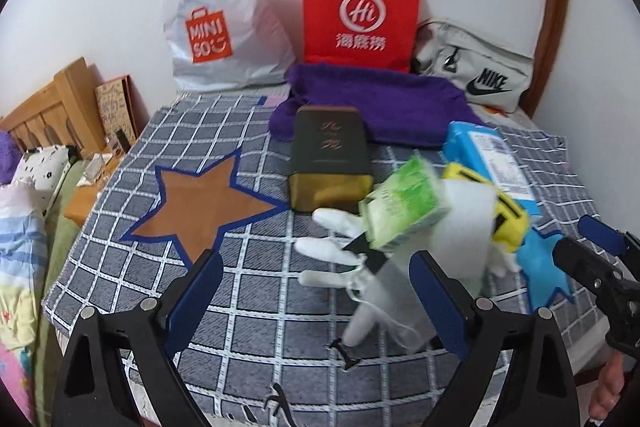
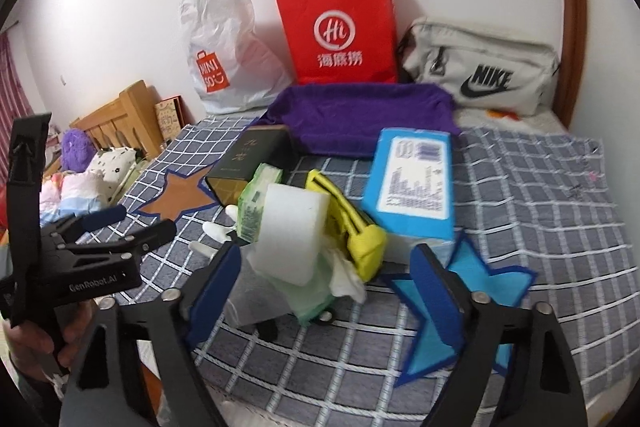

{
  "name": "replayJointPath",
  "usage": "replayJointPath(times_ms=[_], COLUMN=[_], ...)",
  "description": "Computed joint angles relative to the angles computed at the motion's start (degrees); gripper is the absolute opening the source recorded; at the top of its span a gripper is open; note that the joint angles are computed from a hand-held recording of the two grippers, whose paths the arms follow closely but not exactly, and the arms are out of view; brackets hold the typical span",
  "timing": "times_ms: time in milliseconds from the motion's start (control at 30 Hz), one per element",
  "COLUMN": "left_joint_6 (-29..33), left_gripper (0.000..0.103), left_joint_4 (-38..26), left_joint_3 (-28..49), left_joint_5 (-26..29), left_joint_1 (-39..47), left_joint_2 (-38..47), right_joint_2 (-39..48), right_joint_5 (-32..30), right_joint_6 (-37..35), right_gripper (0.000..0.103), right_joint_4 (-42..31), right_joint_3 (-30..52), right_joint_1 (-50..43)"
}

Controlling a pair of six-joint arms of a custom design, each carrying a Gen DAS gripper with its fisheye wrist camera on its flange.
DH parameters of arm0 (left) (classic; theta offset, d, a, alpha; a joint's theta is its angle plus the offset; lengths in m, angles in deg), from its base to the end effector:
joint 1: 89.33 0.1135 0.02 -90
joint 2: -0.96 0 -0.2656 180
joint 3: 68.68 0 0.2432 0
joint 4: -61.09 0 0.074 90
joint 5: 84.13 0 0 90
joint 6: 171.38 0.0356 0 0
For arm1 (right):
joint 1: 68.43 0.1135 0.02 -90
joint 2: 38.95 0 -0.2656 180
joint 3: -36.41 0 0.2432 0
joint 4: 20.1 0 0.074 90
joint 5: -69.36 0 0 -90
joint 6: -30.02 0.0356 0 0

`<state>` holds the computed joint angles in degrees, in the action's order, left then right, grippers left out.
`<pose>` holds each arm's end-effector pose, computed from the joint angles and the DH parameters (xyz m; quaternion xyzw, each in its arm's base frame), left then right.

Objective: Organize soft objects
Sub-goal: 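Grasp the white sponge block with the right tool while the left tool grasps the green tissue pack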

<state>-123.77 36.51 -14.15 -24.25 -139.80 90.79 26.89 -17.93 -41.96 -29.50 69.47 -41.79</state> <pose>0.1858 -0.1971 0.1479 -0.0016 0.9349 -0.0089 0.3547 0.1768 0.0868 0.1506 -0.0591 0.9121 0.1340 0.3830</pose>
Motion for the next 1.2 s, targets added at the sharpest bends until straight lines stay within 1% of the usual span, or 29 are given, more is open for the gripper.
replayJointPath(times_ms=[100, 267, 500, 600, 633, 667, 700, 733, 800, 900, 1033, 1100, 1200], left_joint_6=[1.3, 3.1, 6.2, 7.7, 8.0, 8.2, 8.5, 9.0, 10.1, 11.2, 12.5, 12.4, 12.2], left_gripper=[0.095, 0.095, 0.095, 0.095, 0.095, 0.095, 0.095, 0.095, 0.095, 0.095, 0.095, 0.095, 0.095], left_joint_4=[3.8, 9.3, 16.8, 19.7, 20.1, 20.3, 20.6, 21.1, 22.7, 23.4, 23.1, 22.4, 21.9], left_joint_3=[-2.2, -4.6, -8.0, -8.8, -8.9, -8.7, -8.5, -8.5, -8.8, -8.2, -6.2, -4.6, -2.8], left_joint_5=[3.1, 6.2, 12.0, 14.1, 14.4, 14.6, 15.1, 15.8, 17.1, 17.3, 18.1, 19.1, 18.9], left_joint_1=[3.2, 7.1, 11.2, 12.4, 12.7, 12.9, 13.2, 13.4, 13.8, 13.2, 12.1, 11.5, 9.9], left_joint_2=[1.1, 3.9, 5.1, 6.0, 6.3, 6.8, 7.2, 7.4, 7.6, 8.0, 9.0, 10.1, 11.7], right_joint_2=[7.3, 16.1, 26.3, 30.4, 31.8, 33.1, 34.1, 34.7, 34.1, 31.1, 24.4, 20.1, 14.8], right_joint_5=[-2.0, 0.0, 2.9, 5.3, 5.6, 5.3, 4.7, 4.0, 3.4, 3.7, 2.0, 1.7, 1.1], right_joint_6=[1.5, 2.7, 5.3, 5.6, 5.6, 5.3, 5.2, 5.1, 4.7, 3.3, 1.5, 0.6, -1.0], right_gripper=[0.08, 0.08, 0.08, 0.08, 0.078, 0.069, 0.054, 0.053, 0.053, 0.053, 0.053, 0.053, 0.053], right_joint_4=[4.9, 8.5, 9.4, 9.0, 8.3, 7.8, 7.1, 6.4, 6.4, 5.6, 3.7, 3.2, 3.1], right_joint_3=[1.3, 4.5, 9.9, 12.6, 13.8, 14.8, 15.7, 16.3, 15.8, 14.4, 11.0, 8.5, 5.2], right_joint_1=[0.7, 4.6, 6.7, 7.5, 7.6, 7.4, 7.1, 6.7, 6.4, 6.6, 6.8, 6.6, 5.1])
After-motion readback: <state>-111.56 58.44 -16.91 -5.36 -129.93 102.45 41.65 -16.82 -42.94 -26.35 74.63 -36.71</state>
